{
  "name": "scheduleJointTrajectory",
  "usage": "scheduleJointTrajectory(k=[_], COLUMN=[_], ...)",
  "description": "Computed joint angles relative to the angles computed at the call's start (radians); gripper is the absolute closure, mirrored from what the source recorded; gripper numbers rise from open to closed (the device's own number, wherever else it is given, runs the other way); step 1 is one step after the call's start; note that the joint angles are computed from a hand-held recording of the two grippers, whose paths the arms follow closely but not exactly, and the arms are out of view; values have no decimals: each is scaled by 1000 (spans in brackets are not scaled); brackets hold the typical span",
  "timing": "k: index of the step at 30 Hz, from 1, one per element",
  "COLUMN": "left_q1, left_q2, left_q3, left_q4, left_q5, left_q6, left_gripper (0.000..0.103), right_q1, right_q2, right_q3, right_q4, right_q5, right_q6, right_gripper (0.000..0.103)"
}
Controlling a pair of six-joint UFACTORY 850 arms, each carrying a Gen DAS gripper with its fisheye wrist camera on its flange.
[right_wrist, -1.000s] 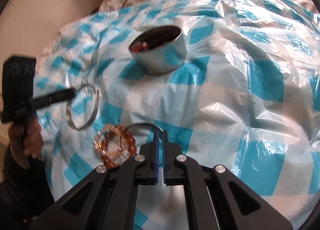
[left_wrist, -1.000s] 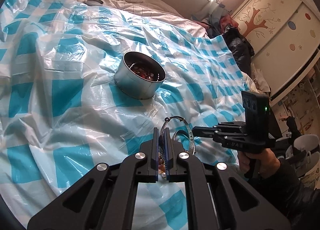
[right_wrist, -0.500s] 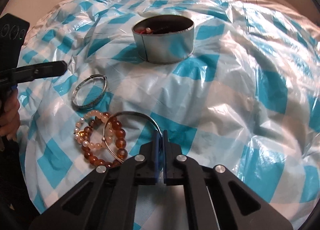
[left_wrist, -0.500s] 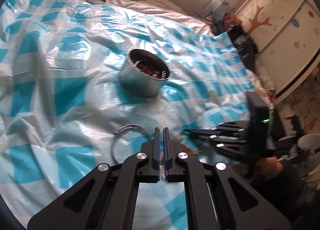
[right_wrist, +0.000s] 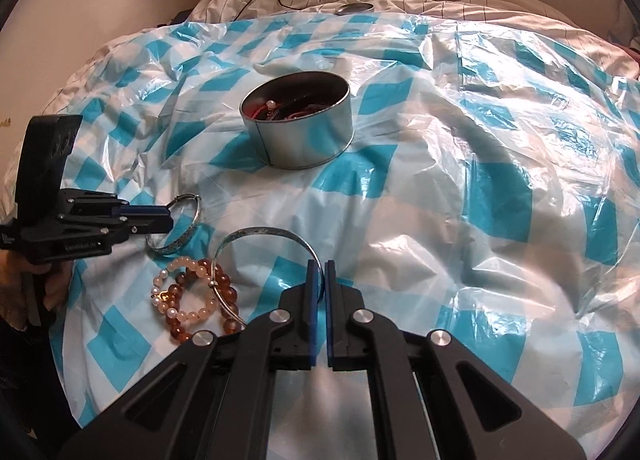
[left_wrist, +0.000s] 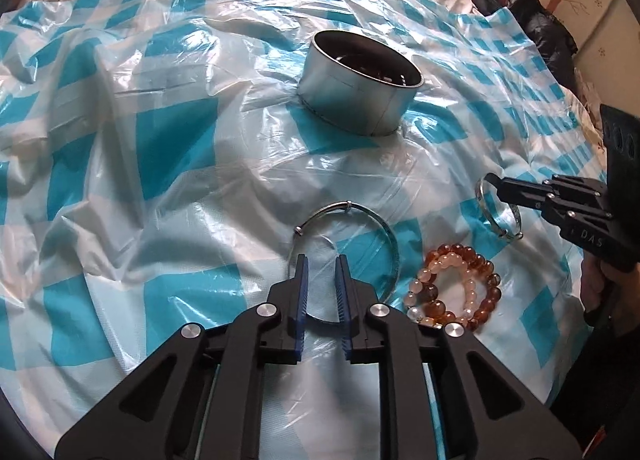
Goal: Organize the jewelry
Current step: 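Carry both silver bangles over the silver tin and open both tools to drop them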
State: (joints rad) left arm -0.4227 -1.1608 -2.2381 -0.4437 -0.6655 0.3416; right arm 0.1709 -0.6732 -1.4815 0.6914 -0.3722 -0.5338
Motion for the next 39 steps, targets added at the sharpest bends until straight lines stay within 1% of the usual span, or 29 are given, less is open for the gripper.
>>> scheduleJointTrajectory(k=[1, 3, 5, 9, 11, 12, 13, 15, 16, 17, 19, 21, 22, 23, 24, 25, 26, 28, 30, 31, 34, 36, 39], left_q1=[-3, -5, 6, 27, 29, 27, 25, 13, 6, -4, -9, -12, -16, -23, -25, -24, -20, -17, -10, -10, 10, 17, 17], left_q2=[3, 24, 49, 87, 83, 79, 71, 48, 55, 67, 56, 34, 30, 30, 28, 27, 31, 56, 80, 86, 111, 120, 130], left_q3=[5, 35, 68, 118, 110, 104, 96, 59, 72, 93, 76, 47, 44, 46, 43, 40, 44, 82, 112, 117, 145, 153, 146], left_q4=[-12, -51, -164, -291, -260, -192, -155, -13, 47, 95, 111, 98, 102, 148, 172, 173, 155, 111, 31, 14, -170, -234, -247], left_q5=[-2, 16, 24, 43, 53, 73, 78, 75, 96, 129, 112, 75, 68, 71, 70, 67, 65, 92, 107, 111, 107, 107, 126], left_q6=[23, 74, 157, 236, 204, 141, 103, -18, -60, -83, -66, -57, -53, -82, -100, -100, -80, -38, 29, 42, 174, 216, 214], left_gripper=[103, 103, 103, 103, 103, 103, 100, 69, 41, 32, 32, 33, 47, 68, 78, 95, 101, 101, 101, 101, 101, 101, 101], right_q1=[-2, -10, -24, -39, -39, -39, -38, -36, -36, -35, -35, -35, -35, -36, -36, -36, -37, -37, -38, -38, -38, -41, -42], right_q2=[0, 2, 7, 8, 5, 3, 0, -3, -4, -5, -4, -4, -4, -4, -4, -3, -2, -1, 0, 1, 5, 10, 26], right_q3=[0, 3, 11, 11, 7, 5, 3, -1, -2, -2, 1, 1, 1, 1, 2, 3, 5, 7, 5, 6, 9, 13, 19], right_q4=[17, 81, 184, 271, 270, 275, 274, 271, 273, 272, 283, 282, 281, 283, 288, 293, 299, 307, 314, 318, 346, 384, 451], right_q5=[-1, -6, -17, -34, -39, -42, -46, -49, -51, -51, -48, -50, -51, -52, -50, -50, -50, -49, -49, -49, -50, -46, -13], right_q6=[-10, -50, -119, -167, -163, -166, -164, -164, -165, -164, -173, -172, -170, -173, -177, -182, -187, -195, -200, -205, -229, -256, -309], right_gripper=[99, 99, 99, 99, 99, 99, 99, 99, 99, 99, 99, 99, 99, 99, 99, 99, 99, 99, 99, 99, 99, 99, 99])
